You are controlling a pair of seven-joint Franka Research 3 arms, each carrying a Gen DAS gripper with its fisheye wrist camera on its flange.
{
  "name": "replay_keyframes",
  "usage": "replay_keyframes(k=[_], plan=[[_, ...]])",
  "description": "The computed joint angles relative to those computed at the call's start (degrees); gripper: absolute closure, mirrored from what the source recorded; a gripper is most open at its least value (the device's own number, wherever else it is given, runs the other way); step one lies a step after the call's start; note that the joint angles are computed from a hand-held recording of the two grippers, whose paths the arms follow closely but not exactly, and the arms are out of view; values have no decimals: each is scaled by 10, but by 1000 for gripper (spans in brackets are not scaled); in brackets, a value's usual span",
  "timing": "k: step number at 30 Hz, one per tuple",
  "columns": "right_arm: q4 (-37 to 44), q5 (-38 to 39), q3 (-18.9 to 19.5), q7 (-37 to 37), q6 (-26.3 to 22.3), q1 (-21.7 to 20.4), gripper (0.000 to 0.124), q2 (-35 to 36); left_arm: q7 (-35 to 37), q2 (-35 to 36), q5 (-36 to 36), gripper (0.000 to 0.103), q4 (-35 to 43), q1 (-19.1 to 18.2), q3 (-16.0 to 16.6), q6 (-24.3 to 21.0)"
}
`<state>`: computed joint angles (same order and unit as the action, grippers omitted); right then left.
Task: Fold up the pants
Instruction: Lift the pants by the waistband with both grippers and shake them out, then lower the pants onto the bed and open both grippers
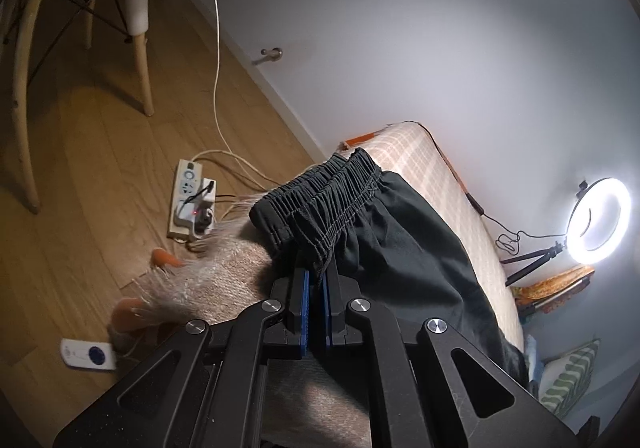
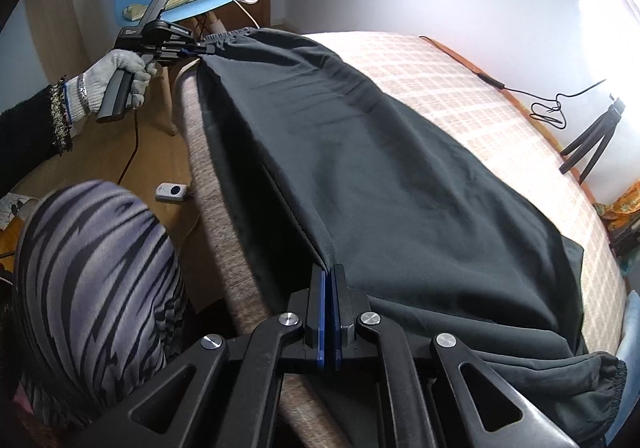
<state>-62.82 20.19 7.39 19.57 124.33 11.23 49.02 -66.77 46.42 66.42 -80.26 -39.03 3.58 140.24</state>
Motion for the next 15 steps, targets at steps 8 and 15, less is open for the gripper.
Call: replay_keyframes(k=[8, 15], plan=[[31, 20, 2, 58, -35, -8, 124, 26, 80, 11, -47, 99, 26, 9, -16, -17], [9, 26, 2, 77, -27, -9, 124, 26, 140, 12, -86, 96, 33, 10, -21, -22]])
